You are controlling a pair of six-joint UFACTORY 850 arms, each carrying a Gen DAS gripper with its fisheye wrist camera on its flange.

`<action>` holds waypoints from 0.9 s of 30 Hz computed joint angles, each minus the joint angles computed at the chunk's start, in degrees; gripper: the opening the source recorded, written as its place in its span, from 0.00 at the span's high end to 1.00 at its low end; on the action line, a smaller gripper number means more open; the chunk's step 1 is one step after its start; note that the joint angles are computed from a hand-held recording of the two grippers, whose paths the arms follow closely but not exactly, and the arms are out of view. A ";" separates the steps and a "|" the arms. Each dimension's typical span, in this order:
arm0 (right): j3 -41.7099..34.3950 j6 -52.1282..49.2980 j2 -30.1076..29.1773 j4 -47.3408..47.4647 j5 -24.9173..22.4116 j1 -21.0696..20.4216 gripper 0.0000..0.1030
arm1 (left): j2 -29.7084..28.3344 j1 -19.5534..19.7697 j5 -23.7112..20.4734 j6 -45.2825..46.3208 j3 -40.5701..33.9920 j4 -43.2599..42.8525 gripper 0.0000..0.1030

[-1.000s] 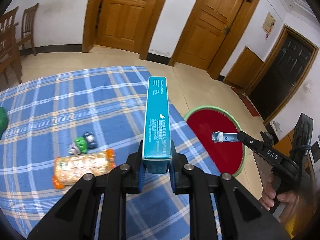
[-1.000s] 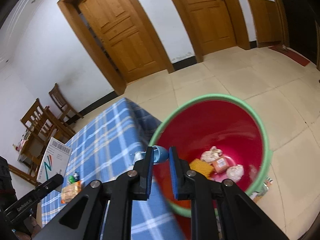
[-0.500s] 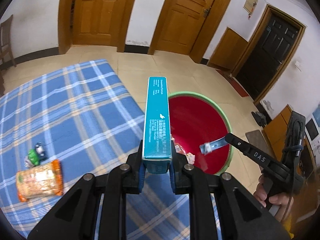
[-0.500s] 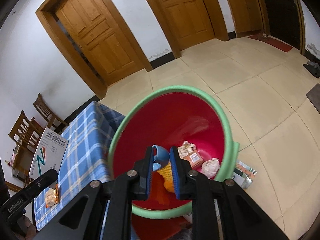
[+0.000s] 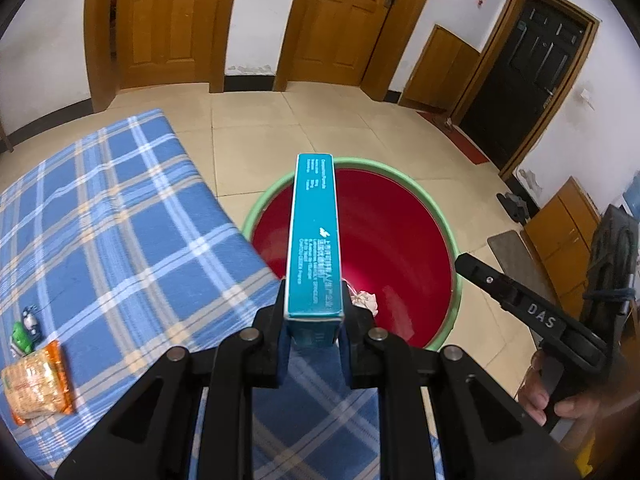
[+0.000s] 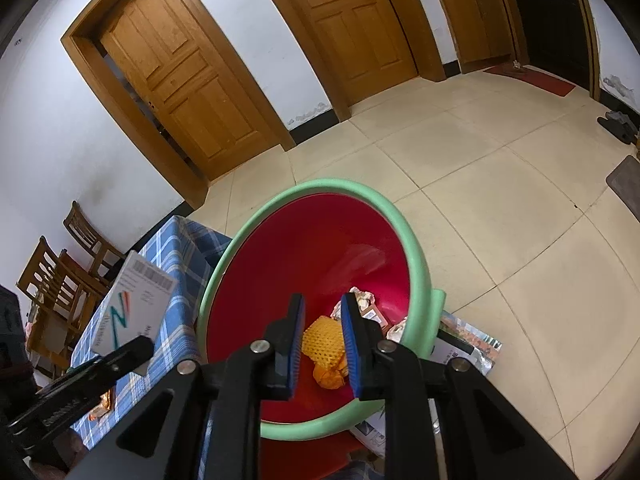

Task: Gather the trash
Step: 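Carry the blue piece and teal box over the red bin and release both, then move both open tools from the bin back toward the table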

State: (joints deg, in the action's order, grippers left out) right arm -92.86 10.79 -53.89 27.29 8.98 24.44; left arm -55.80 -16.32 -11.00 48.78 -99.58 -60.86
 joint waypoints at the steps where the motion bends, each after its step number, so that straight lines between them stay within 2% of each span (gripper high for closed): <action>1: 0.17 0.44 0.11 -0.33 0.12 -0.03 0.79 | -0.28 -0.12 -0.15 -0.46 -0.33 0.59 0.82; 7: 0.03 2.81 -0.04 -1.96 0.21 -0.07 0.78 | -2.69 -0.54 -2.01 -6.41 -4.04 6.77 0.81; 8: -0.07 2.83 -0.10 -1.96 0.19 -0.09 0.77 | -2.87 -0.61 -2.25 -7.58 -4.39 7.78 0.75; 9: -0.05 3.15 -0.11 -2.20 0.26 -0.09 0.77 | -2.88 -0.65 -2.21 -8.58 -4.46 8.49 0.64; 11: 0.28 4.59 0.05 -3.57 0.40 -0.24 0.76 | -2.65 -0.78 -1.56 -7.70 -4.08 7.20 0.54; 19: 0.55 6.67 0.21 -5.83 0.63 -0.31 0.74 | -0.58 -0.34 -0.41 -3.76 -1.24 2.43 0.54; 27: 1.69 12.59 1.14 -12.09 1.57 -0.16 0.58 | 3.48 0.79 2.56 2.05 4.59 -5.09 0.50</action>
